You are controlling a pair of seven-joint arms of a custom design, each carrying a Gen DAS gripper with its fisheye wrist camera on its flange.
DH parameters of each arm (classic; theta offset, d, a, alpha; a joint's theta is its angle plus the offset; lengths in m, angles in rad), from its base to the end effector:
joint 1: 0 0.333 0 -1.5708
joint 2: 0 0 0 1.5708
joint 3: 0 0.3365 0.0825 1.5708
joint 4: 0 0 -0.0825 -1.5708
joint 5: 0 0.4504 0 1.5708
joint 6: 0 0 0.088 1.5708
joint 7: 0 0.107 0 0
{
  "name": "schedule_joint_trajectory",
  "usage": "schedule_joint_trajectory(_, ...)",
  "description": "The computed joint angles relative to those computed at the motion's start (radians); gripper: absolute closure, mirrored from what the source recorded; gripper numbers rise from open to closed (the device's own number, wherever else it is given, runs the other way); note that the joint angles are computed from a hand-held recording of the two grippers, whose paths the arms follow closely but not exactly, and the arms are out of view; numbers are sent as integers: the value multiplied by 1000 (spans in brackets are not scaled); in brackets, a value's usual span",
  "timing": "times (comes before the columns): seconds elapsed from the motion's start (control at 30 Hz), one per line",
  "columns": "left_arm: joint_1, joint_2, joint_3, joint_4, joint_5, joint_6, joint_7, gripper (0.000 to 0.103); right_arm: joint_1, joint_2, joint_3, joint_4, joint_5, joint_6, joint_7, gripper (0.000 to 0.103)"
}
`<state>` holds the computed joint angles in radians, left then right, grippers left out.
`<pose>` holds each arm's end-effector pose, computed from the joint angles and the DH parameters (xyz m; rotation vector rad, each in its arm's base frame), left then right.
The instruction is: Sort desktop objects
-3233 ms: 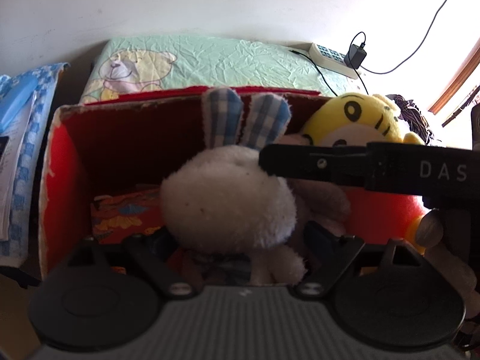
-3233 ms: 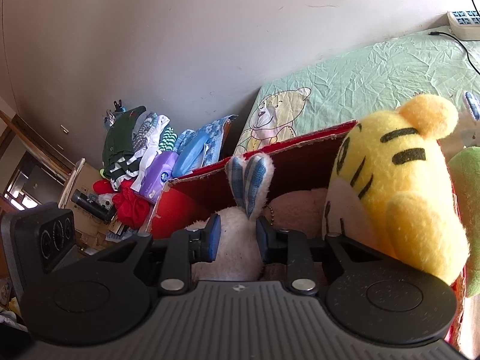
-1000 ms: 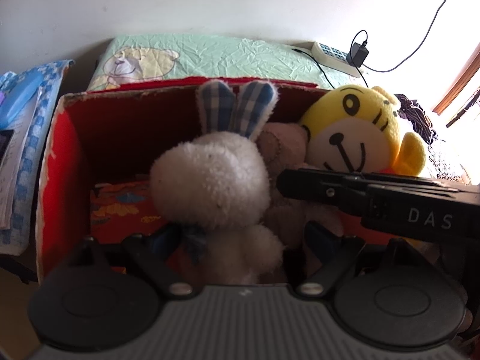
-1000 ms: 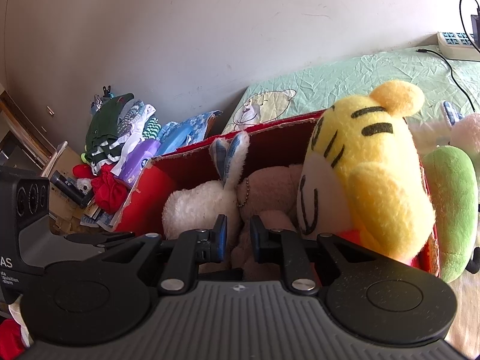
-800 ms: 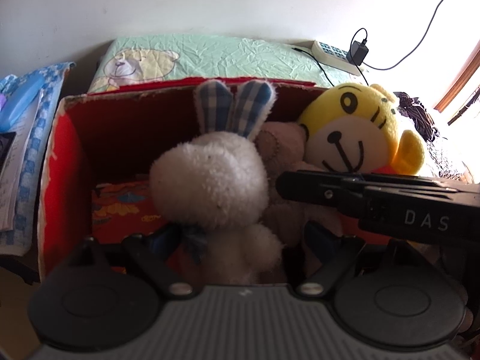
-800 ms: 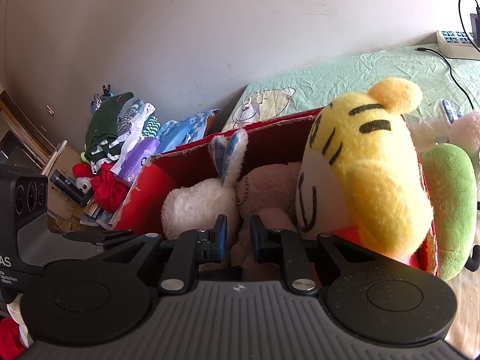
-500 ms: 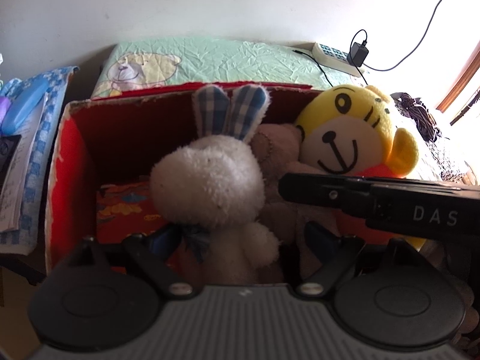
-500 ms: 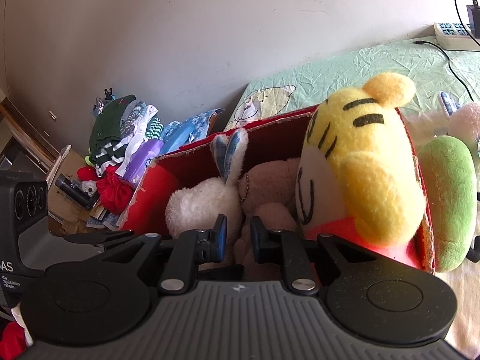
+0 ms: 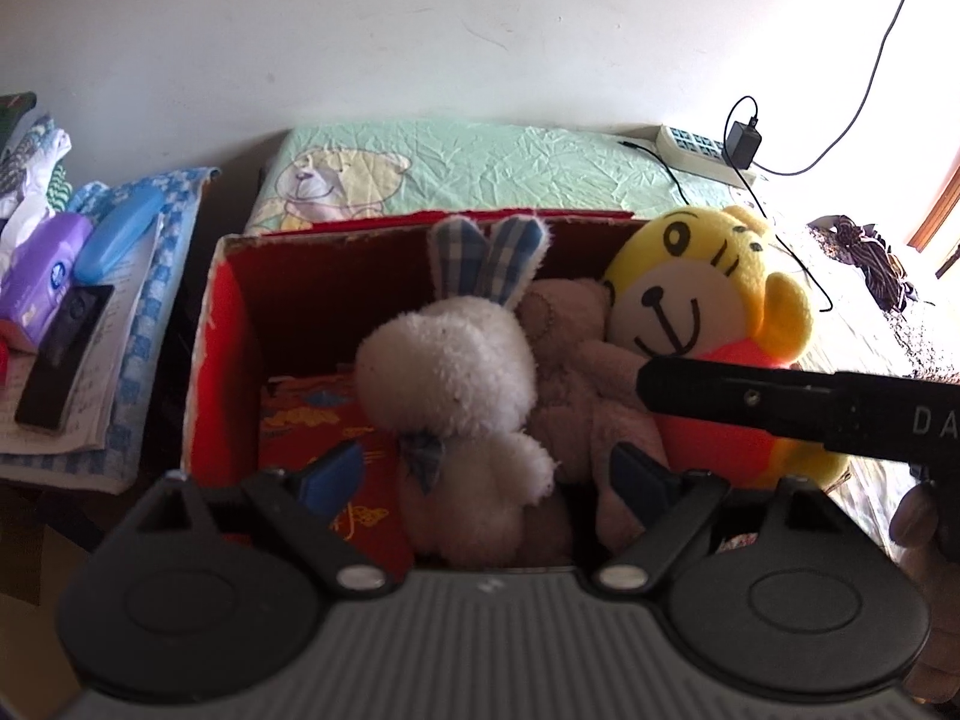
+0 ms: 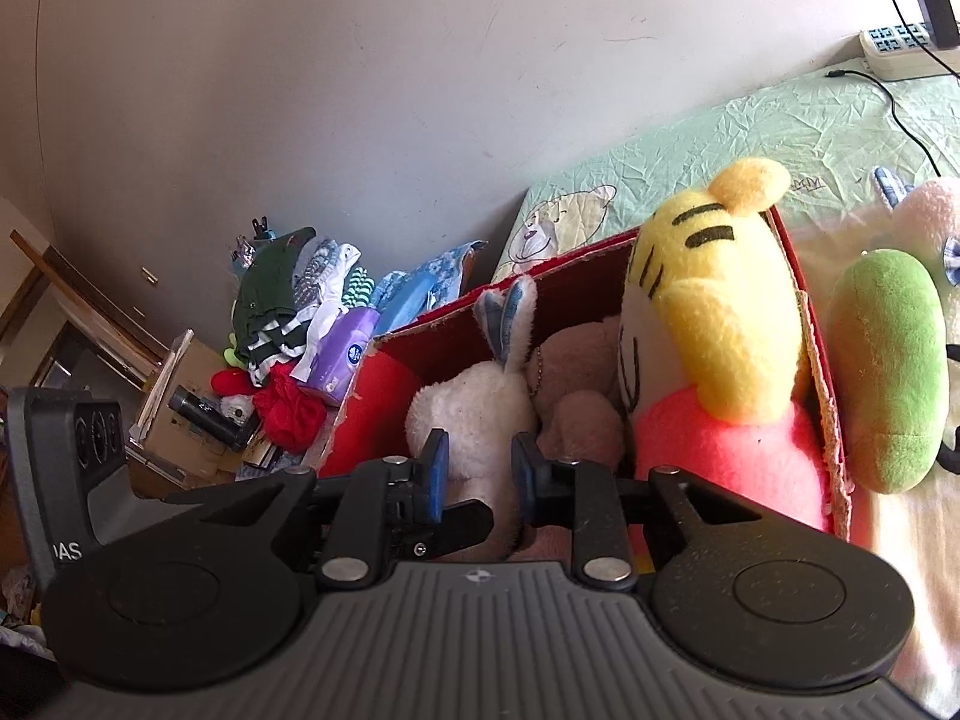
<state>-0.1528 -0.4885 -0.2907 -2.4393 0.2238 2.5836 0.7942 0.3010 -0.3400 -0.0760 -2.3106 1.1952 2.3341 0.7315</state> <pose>0.4473 -0.2289 0.5326 -2.0140 1.6991 -0.7305 0.5206 0.1324 0.5192 -1.7090 1.2176 0.2262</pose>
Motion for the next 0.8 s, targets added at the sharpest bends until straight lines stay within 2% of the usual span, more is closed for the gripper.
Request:
schedule_joint_trajectory(0.23, 13, -46, -62, 17, 64, -64, -110, 15, -14, -43, -38, -28, 28, -84, -33, 77)
schedule_joint_trajectory(0.5, 12, -49, -140, 89, 183, -104, -213, 15, -77, -79, -107, -43, 65, -263, -81, 76)
schedule_joint_trajectory(0.67, -15, 16, -155, 157, 249, -32, -221, 15, -147, -82, -158, -49, 93, -344, -103, 76)
schedule_joint_trajectory(0.8, -48, 114, -152, 218, 270, 58, -196, 15, -219, -59, -165, -43, 73, -312, -85, 75)
